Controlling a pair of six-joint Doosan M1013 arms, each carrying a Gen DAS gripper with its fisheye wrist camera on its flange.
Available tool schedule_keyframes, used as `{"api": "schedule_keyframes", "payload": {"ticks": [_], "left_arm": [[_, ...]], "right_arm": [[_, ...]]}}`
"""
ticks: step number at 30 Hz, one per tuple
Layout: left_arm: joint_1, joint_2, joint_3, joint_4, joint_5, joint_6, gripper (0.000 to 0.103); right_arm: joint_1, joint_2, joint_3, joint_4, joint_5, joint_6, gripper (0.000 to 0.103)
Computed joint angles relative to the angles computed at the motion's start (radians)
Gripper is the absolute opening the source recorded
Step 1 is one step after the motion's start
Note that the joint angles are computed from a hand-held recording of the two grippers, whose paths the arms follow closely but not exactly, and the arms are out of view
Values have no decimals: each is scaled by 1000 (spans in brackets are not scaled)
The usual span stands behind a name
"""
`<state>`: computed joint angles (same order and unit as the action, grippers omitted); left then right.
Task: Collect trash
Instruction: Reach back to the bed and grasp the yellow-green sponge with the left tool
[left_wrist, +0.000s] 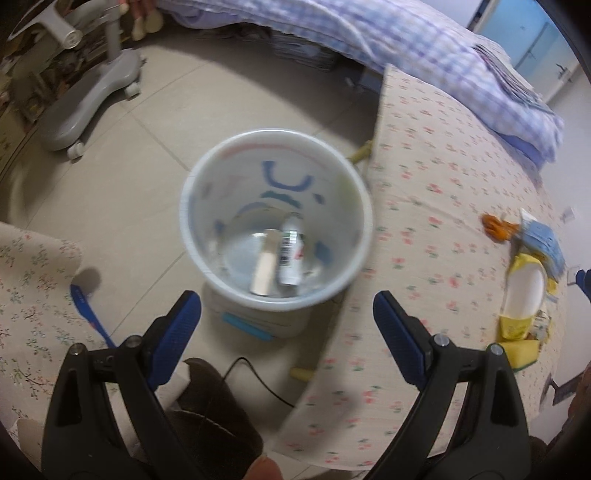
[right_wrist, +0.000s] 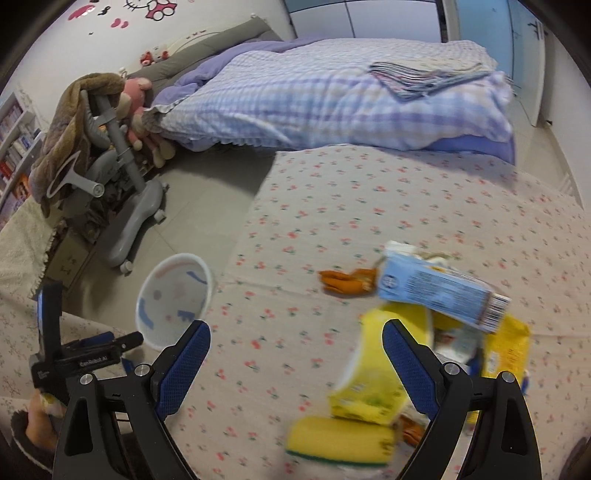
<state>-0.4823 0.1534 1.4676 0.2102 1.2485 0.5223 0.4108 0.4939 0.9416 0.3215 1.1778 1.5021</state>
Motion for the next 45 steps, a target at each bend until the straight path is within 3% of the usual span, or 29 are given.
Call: {"api": "schedule_keyframes", "payload": {"ticks": [17, 31, 35, 40, 42, 45], "left_arm": [[-104, 149, -210, -82, 0, 189, 96], [-147, 218, -300, -283, -43, 497, 96], [-149, 242, -326, -342, -10, 574, 96], [-160, 260, -342, -332, 20, 610, 84], [-169, 263, -349, -292, 28, 614, 65], [-173, 260, -348, -266, 22, 619, 50]], "right_arm": [[-140, -100, 175, -77, -4, 29, 96], [-194, -123, 228, -94, 25, 51, 96], [-201, -118, 227, -96, 34, 65, 96], [-206, -101, 217, -84, 60, 92, 96], [-208, -93, 212, -78, 72, 102, 96], [-209, -79, 202, -72, 90, 125, 96]]}}
